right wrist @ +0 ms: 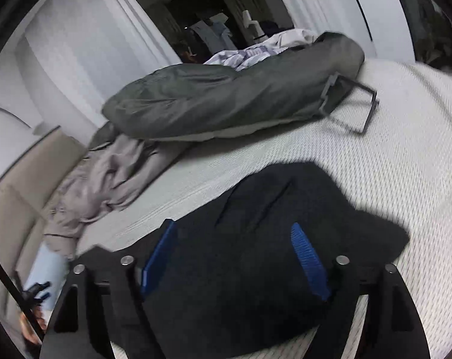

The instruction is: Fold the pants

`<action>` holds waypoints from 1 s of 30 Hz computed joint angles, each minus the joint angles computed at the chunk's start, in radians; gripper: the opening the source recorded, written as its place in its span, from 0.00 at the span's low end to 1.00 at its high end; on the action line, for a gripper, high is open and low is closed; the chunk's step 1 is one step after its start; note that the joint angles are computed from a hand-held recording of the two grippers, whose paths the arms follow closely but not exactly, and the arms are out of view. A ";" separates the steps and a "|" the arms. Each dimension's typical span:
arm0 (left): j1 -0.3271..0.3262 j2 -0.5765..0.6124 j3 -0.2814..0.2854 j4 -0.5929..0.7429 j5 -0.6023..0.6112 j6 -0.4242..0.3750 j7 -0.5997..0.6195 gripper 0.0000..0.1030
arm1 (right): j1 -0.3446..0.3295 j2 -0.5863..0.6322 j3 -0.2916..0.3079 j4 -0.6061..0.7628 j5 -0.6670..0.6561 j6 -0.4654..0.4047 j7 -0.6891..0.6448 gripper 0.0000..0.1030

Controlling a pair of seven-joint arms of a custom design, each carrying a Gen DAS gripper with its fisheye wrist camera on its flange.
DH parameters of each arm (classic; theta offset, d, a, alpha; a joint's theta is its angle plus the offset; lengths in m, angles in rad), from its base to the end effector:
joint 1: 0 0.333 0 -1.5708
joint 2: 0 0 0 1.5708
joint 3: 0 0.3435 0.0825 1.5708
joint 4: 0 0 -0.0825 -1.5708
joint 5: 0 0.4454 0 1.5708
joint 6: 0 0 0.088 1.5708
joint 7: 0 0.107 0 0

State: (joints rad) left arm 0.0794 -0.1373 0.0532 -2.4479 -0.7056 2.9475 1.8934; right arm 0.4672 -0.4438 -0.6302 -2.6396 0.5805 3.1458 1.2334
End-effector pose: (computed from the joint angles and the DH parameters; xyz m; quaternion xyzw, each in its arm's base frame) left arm 0.5327 0.1143 0.3995 -0.8001 0.4944 -0.3014 0.1568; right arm 0.4645 -0.1299 0.4302 -0.4676 0.7699 -0.1907 0.3902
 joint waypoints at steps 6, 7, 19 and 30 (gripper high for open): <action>-0.151 -0.128 0.010 -0.127 -0.274 -0.014 0.144 0.74 | -0.055 -0.124 0.095 -0.102 0.037 -0.100 0.018 0.80; -0.159 -0.139 0.005 -0.143 -0.277 -0.022 0.128 0.73 | -0.049 -0.137 0.097 -0.114 0.048 -0.100 0.012 0.80; -0.224 0.054 -0.047 -0.041 -0.502 -0.005 0.277 0.59 | 0.196 -0.192 -0.130 -0.151 0.140 -0.052 -0.201 0.80; -0.112 0.028 -0.128 -0.059 -0.246 0.019 0.041 0.49 | 0.222 -0.183 -0.163 -0.161 0.114 -0.014 -0.178 0.80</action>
State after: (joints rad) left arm -0.0330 -0.1090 -0.0746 -2.5068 -0.9519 2.9668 1.9344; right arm 0.6889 -0.6264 -0.7933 -2.8003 0.6943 3.1320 1.0551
